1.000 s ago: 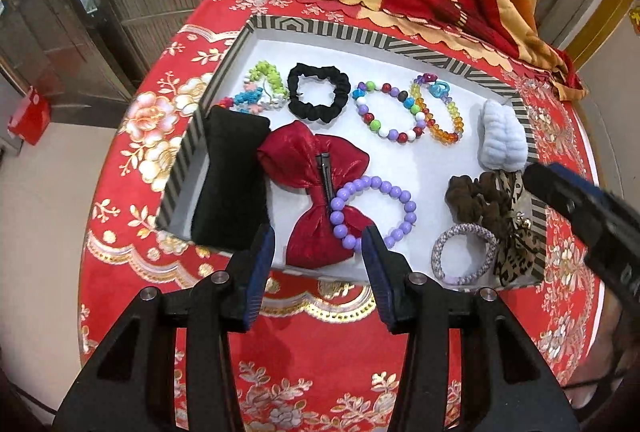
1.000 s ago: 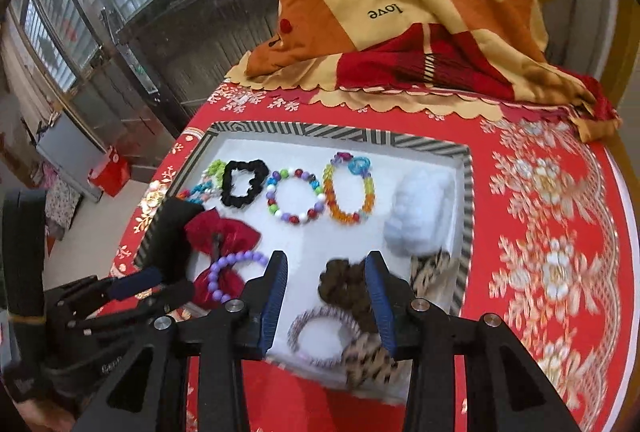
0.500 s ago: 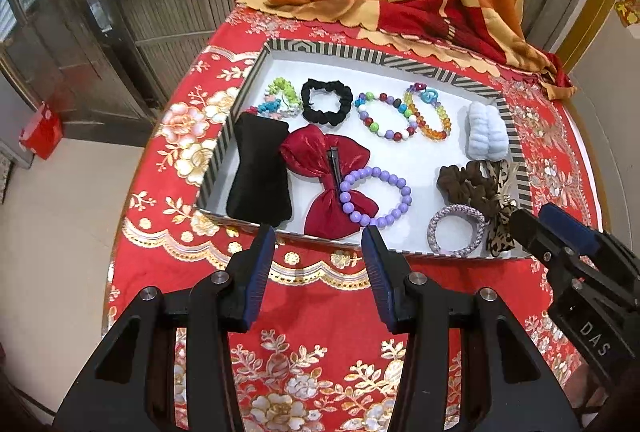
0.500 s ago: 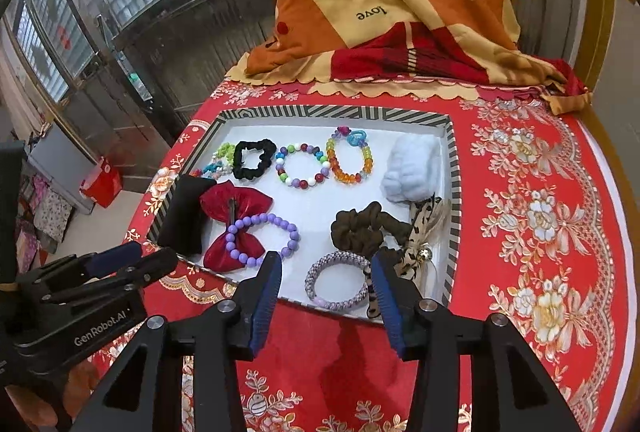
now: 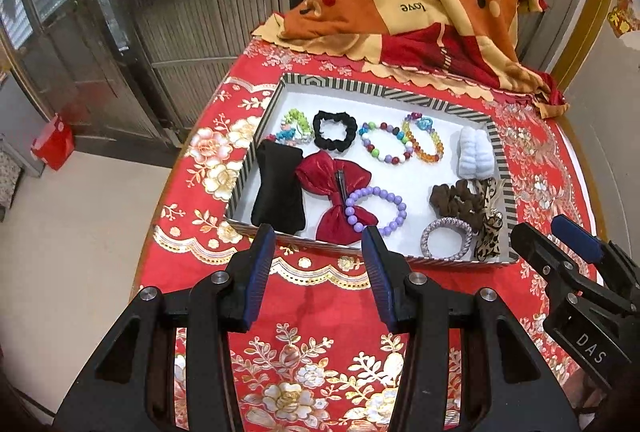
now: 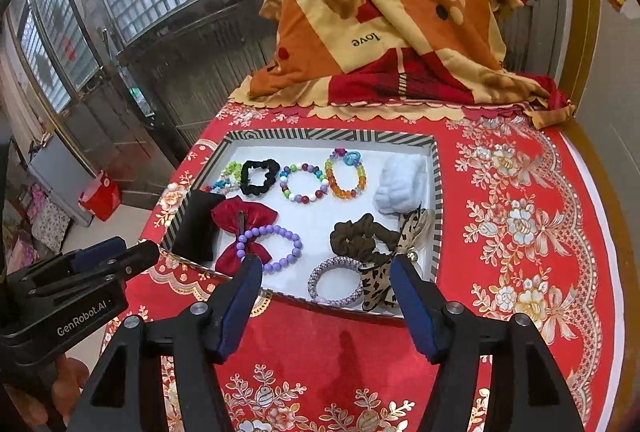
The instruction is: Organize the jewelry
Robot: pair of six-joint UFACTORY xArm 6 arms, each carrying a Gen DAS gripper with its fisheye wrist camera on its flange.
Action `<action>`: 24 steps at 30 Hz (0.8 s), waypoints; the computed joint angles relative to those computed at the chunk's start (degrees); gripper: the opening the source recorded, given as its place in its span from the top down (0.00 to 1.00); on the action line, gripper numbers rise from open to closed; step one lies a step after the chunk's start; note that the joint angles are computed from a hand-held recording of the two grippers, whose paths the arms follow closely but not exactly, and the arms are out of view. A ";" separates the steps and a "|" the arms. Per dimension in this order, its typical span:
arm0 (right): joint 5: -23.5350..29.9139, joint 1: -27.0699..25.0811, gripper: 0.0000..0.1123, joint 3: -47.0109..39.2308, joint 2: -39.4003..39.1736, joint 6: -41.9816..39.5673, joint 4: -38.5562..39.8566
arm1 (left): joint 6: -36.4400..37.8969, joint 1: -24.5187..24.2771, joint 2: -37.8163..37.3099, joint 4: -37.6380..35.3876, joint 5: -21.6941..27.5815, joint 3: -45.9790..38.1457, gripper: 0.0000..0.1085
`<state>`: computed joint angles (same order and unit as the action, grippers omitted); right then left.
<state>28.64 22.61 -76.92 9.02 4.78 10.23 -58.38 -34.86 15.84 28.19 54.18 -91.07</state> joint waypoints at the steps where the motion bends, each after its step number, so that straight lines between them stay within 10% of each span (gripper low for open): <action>1: -0.03 0.02 0.43 0.14 -0.23 0.17 -0.23 | -0.11 -0.06 -0.06 0.08 0.00 -0.02 0.59; 24: 1.03 -0.14 0.42 0.69 -0.93 1.57 -1.61 | -1.09 -0.87 -0.59 1.33 0.21 -0.08 0.59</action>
